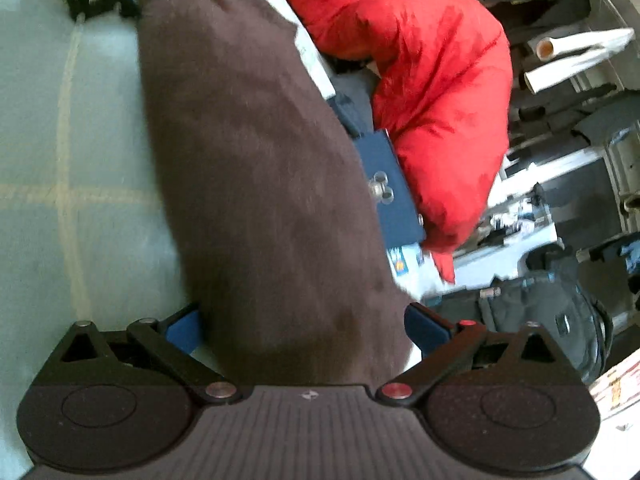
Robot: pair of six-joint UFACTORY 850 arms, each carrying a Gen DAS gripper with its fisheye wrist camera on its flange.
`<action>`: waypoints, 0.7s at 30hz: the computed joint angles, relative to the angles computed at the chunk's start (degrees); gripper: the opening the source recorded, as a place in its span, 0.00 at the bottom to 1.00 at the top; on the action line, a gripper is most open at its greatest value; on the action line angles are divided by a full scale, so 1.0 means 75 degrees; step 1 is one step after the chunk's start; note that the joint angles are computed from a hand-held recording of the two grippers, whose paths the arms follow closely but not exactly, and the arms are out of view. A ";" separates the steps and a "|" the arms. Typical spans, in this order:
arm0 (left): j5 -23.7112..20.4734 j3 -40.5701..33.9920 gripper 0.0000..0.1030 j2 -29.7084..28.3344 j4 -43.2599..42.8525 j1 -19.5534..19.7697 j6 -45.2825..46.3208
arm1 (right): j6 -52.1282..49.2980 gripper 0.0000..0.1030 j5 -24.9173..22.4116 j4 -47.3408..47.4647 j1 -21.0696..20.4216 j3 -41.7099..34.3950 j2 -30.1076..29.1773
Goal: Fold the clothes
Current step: 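Grasp the sweater edge with both grippers and lift it to fold again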
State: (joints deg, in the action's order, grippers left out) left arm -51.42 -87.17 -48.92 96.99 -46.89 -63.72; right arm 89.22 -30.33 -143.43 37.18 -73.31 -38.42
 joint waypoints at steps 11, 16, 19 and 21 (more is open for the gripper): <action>-0.0231 0.0140 0.83 0.0033 0.0224 0.0182 0.0448 | -0.0527 1.00 0.0244 0.0264 -0.0059 -0.0486 -0.0274; -0.0607 0.0148 0.74 -0.0113 0.0302 0.0168 0.0845 | -0.1412 1.00 -0.0382 0.0827 -0.0195 -0.0252 -0.0232; -0.0736 -0.0146 0.45 -0.0458 0.0399 0.0075 0.1322 | -0.1908 0.95 -0.0759 0.0733 -0.0023 -0.0270 -0.0396; -0.0778 -0.0324 0.25 -0.0660 0.0307 0.0031 0.1416 | -0.2160 0.87 -0.0769 0.0751 0.0035 -0.0361 -0.0492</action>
State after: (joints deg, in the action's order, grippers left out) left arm -57.25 -89.60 -53.87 99.29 -46.66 -53.10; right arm 73.02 -36.10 -137.79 37.44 -76.02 -42.11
